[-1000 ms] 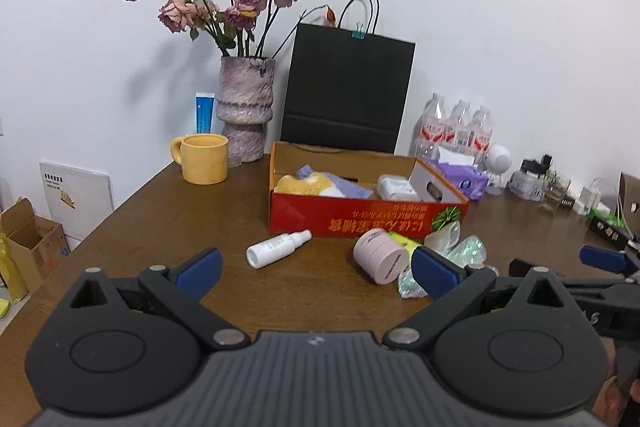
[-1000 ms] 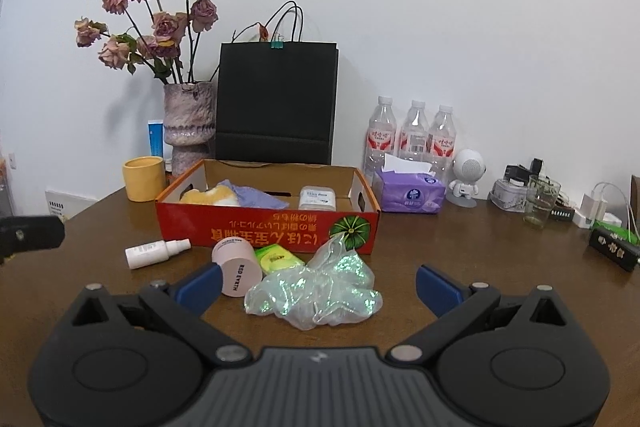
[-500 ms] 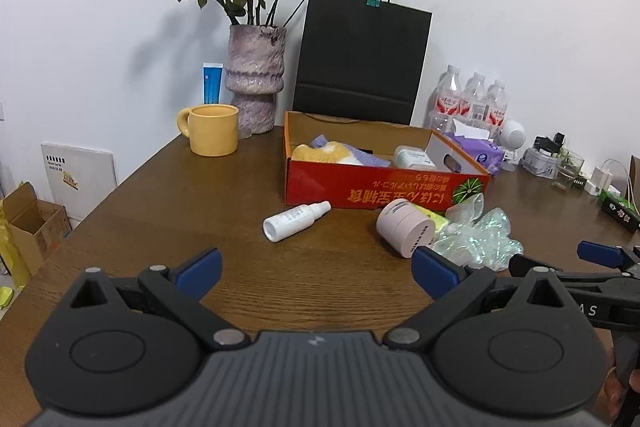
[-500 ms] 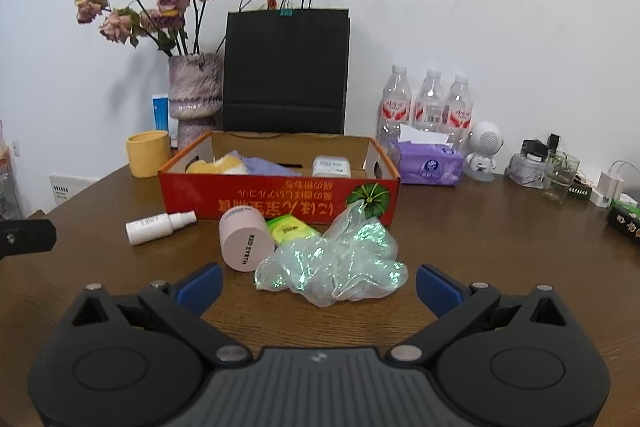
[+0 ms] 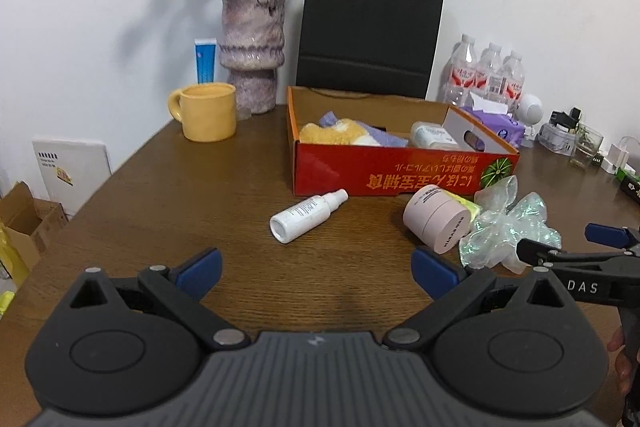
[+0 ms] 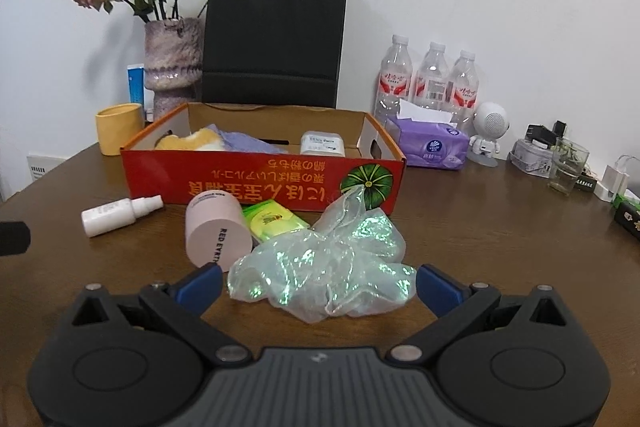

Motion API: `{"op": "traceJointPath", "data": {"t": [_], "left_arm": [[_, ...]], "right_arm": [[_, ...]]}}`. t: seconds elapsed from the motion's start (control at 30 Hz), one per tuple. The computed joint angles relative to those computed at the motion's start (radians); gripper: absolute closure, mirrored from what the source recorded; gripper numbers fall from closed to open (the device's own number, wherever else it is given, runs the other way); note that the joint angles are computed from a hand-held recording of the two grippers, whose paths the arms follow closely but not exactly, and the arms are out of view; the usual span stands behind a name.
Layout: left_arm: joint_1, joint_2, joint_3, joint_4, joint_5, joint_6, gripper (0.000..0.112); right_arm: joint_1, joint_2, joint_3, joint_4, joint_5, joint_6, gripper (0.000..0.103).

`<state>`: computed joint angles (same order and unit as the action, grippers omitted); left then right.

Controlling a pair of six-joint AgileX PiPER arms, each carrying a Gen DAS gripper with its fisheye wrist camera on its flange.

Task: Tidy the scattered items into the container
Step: 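Close left gripper on white spray bottle while right gripper grasps clear plastic bag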

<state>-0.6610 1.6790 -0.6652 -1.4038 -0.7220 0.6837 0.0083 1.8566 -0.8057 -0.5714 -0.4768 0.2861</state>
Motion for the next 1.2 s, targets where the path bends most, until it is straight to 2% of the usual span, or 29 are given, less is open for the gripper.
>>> {"op": "traceJointPath", "data": {"t": [0.13, 0.4, 0.5, 0.57, 0.67, 0.77, 0.83, 0.9, 0.97, 1.0, 1.07, 1.13, 1.17, 1.2], "left_arm": [[0.074, 0.035, -0.048, 0.032, 0.062, 0.039, 0.009], [0.24, 0.153, -0.213, 0.018, 0.231, 0.191, 0.009], [0.273, 0.22, -0.288, -0.03, 0.24, 0.247, 0.009], [0.297, 0.258, -0.327, -0.024, 0.26, 0.264, 0.009], [0.326, 0.311, -0.385, -0.058, 0.284, 0.331, 0.012], [0.36, 0.348, -0.407, -0.007, 0.323, 0.3, 0.018], [0.375, 0.365, -0.414, 0.05, 0.34, 0.253, 0.026], [0.384, 0.38, -0.42, 0.096, 0.345, 0.21, 0.028], [0.384, 0.388, -0.422, 0.134, 0.338, 0.175, 0.032], [0.381, 0.392, -0.421, 0.153, 0.328, 0.158, 0.035], [0.373, 0.397, -0.418, 0.174, 0.304, 0.146, 0.048], [0.361, 0.4, -0.409, 0.194, 0.274, 0.128, 0.059], [0.355, 0.4, -0.407, 0.193, 0.263, 0.128, 0.061], [0.35, 0.402, -0.406, 0.194, 0.256, 0.131, 0.061]], "right_arm": [[0.015, 0.053, -0.093, -0.044, 0.067, 0.058, 0.0], [0.027, 0.151, -0.269, -0.281, 0.181, 0.309, 0.0], [0.039, 0.196, -0.323, -0.266, 0.217, 0.292, 0.0], [0.047, 0.22, -0.349, -0.254, 0.235, 0.282, 0.0], [0.041, 0.252, -0.39, -0.358, 0.228, 0.41, 0.0], [0.029, 0.274, -0.417, -0.416, 0.206, 0.502, 0.003], [0.024, 0.283, -0.428, -0.444, 0.198, 0.54, 0.009], [0.025, 0.289, -0.432, -0.446, 0.198, 0.544, 0.01], [0.028, 0.292, -0.433, -0.444, 0.198, 0.539, 0.017], [0.029, 0.295, -0.435, -0.461, 0.197, 0.555, 0.022], [0.032, 0.301, -0.439, -0.479, 0.196, 0.571, 0.033], [0.035, 0.307, -0.438, -0.458, 0.198, 0.549, 0.048], [0.033, 0.309, -0.431, -0.406, 0.187, 0.496, 0.05], [0.028, 0.312, -0.422, -0.355, 0.166, 0.439, 0.057]]}}
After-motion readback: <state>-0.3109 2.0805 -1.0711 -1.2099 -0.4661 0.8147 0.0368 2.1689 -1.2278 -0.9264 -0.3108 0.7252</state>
